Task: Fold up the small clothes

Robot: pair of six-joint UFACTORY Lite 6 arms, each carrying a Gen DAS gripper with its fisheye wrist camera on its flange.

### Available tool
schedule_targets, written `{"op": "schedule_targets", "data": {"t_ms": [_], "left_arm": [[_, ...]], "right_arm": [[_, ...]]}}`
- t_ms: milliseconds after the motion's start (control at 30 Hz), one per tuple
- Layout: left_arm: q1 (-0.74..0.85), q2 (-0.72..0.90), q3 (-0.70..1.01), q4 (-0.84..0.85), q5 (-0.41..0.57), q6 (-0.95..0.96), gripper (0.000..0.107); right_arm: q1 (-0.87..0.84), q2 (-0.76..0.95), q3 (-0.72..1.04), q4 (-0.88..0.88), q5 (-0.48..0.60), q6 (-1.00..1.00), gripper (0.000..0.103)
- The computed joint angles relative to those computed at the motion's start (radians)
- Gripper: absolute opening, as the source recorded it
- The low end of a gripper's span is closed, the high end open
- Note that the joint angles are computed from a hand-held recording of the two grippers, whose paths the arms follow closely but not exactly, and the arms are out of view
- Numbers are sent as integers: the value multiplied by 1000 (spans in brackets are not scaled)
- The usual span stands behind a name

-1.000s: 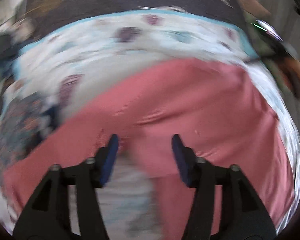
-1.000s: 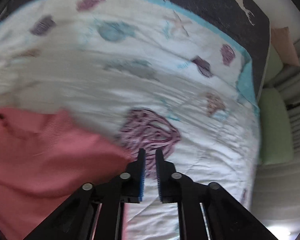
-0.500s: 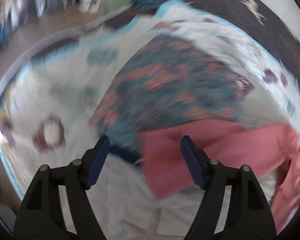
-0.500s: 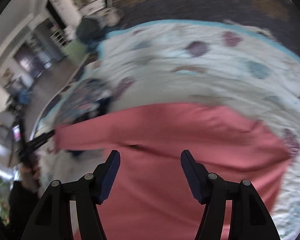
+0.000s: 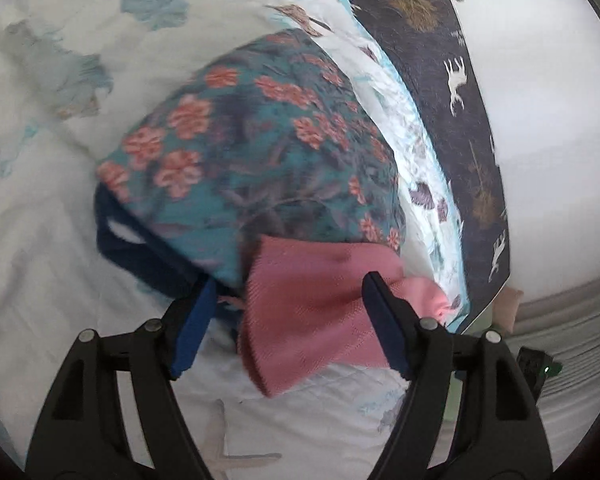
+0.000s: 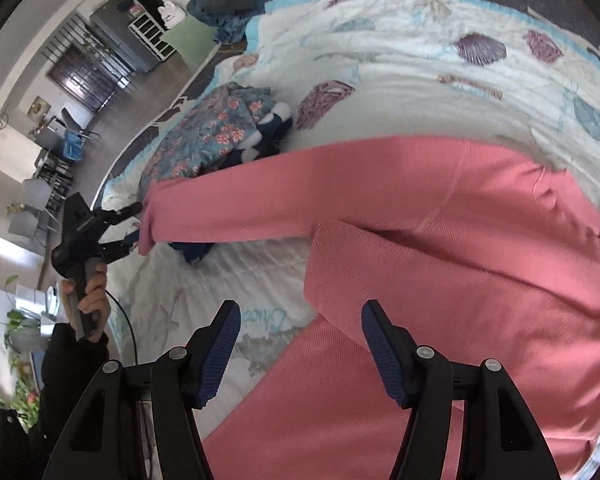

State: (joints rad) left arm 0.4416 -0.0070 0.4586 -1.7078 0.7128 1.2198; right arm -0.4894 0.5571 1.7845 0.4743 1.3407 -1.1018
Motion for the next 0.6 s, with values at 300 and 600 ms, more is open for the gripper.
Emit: {"op": "schedule_targets", "data": {"t_ms": [300,600], "left_arm": [[-7,-37,-2,42,9,-93,9],[-54,-297,153,308,-6,-447,6]], "right_arm": [[-18,37,42,2,17,39,64],[-37,110,136,34,68,82,64]]}}
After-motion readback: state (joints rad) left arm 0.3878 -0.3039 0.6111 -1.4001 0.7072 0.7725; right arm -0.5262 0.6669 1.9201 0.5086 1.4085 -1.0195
